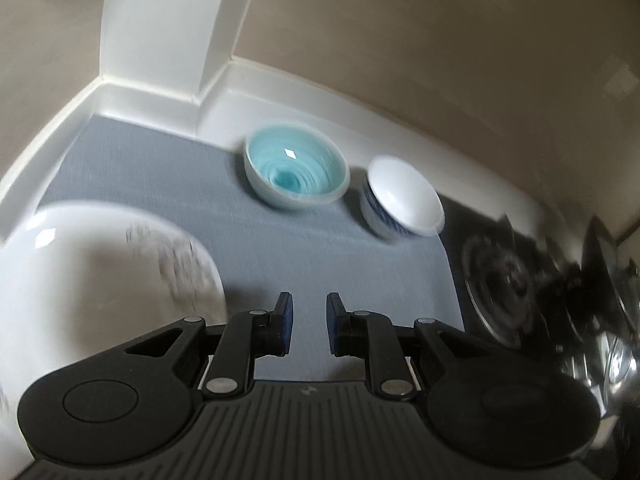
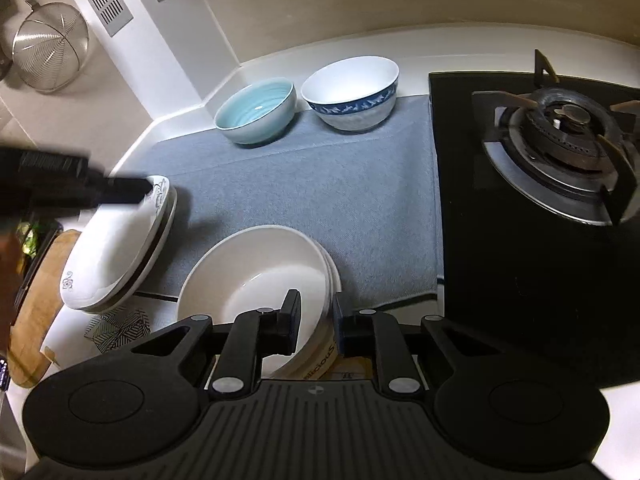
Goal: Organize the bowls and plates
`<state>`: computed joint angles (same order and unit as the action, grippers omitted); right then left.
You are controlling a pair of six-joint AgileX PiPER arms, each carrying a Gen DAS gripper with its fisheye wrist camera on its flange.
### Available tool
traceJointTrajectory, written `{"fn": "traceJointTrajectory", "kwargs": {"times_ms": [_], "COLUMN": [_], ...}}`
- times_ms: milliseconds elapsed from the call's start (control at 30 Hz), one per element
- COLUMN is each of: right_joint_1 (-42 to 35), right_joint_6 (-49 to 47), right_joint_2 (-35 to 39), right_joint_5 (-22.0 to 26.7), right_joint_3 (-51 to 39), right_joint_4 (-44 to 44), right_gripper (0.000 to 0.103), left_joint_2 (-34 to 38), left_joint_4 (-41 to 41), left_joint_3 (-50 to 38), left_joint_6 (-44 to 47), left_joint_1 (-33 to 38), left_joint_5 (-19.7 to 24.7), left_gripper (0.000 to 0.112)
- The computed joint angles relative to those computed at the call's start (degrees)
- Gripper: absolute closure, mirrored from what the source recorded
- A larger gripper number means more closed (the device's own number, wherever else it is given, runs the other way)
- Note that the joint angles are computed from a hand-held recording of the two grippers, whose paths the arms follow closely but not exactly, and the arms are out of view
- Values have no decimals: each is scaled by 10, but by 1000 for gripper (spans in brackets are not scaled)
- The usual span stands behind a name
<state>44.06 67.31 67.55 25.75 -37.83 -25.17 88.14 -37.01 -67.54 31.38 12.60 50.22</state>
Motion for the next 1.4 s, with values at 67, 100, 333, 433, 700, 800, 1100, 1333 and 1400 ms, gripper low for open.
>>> {"fn": "traceJointTrajectory", "kwargs": {"times_ms": [67, 100, 333, 433, 700, 800, 1100, 1333, 1400], "right_joint_1": [28, 43, 177, 222, 290, 296, 245, 156, 130], "right_joint_6": [74, 118, 370, 420, 479, 489, 421, 322, 299], "right_joint_2": [-1, -4, -4, 3, 34, 45, 91, 138, 153], "right_joint_5": [23, 37, 197, 268, 403, 428, 396, 298, 270], "right_joint_3": [-5, -6, -27, -45, -95, -111, -172, -230, -246], "right_joint_4": [-49, -78, -225, -236, -210, -202, -201, -182, -174], "right_gripper": [81, 81, 81, 81, 81, 81, 81, 81, 81], "left_joint_2": [49, 74, 240, 296, 398, 413, 375, 328, 323], "left_joint_4": [1, 3, 38, 57, 60, 68, 52, 31, 19], "left_joint_3": [-55, -82, -273, -336, -459, -481, -431, -354, -337], "left_joint_6": [-10, -19, -98, -123, -137, -132, -27, 117, 156], "left_joint_1": [3, 3, -12, -23, -32, -35, -10, 2, 7], "left_joint_5": [2, 3, 13, 19, 60, 76, 128, 179, 187], "left_gripper": [92, 92, 81, 81, 82, 95, 94, 94, 93]}}
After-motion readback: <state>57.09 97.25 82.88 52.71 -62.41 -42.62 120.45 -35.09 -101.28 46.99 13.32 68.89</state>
